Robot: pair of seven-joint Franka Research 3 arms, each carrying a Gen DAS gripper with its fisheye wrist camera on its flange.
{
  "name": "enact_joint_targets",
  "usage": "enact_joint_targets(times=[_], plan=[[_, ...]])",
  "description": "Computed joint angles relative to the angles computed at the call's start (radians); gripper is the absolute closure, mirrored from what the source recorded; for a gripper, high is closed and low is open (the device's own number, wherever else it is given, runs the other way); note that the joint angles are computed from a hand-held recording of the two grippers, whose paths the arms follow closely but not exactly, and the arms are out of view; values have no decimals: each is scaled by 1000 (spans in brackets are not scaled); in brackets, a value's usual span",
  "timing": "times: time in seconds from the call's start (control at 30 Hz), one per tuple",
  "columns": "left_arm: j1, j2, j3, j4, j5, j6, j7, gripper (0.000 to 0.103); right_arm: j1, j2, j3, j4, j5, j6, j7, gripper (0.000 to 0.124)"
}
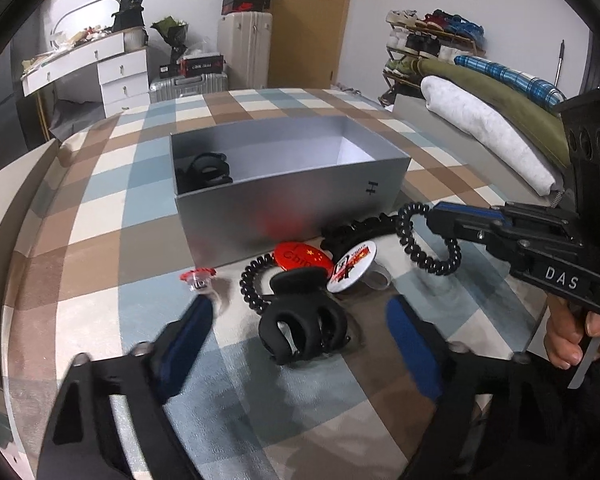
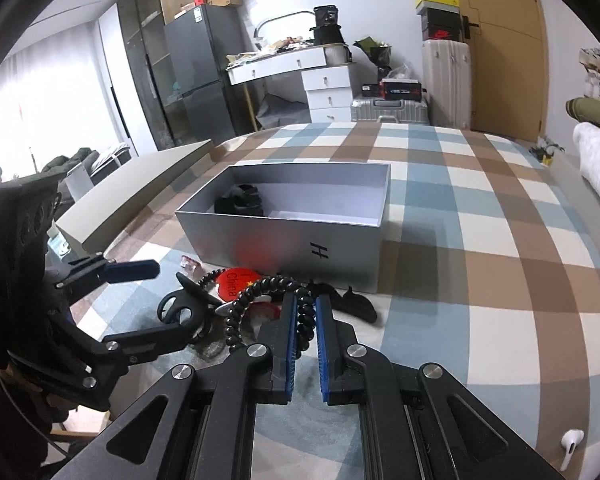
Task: Organize jewelry
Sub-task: 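Grasp a second black claw clip with the left gripper while the right gripper grasps another coiled hair tie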
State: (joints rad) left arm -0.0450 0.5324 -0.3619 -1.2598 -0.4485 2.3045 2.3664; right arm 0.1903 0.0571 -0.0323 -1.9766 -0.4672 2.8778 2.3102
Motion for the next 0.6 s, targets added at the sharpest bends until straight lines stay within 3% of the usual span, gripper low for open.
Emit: enact_joint_targets(times=[0.07, 0.27, 0.33, 0.37, 0.4, 0.6], plan=[[-4, 6, 5, 9, 11, -14, -10, 34, -1, -2, -1, -3, 2, 3, 0, 115], [-12, 13, 11, 21, 42, -51, -18, 34, -2, -2, 0, -3, -3, 3, 4, 115], [-15, 12, 12, 17, 48, -46, -17, 44, -2, -1, 0, -2, -1, 3, 2, 115], [-17, 16, 14, 22, 54, -54, -20, 55, -1, -2, -1, -3, -8, 2, 8, 115], [-20, 21, 17, 31, 62, -63, -27, 60, -1, -2, 0, -2, -5, 0, 6, 115], [-1, 10, 0, 19, 28, -55, 6, 60, -2, -5, 0, -3, -13, 2, 16, 115]])
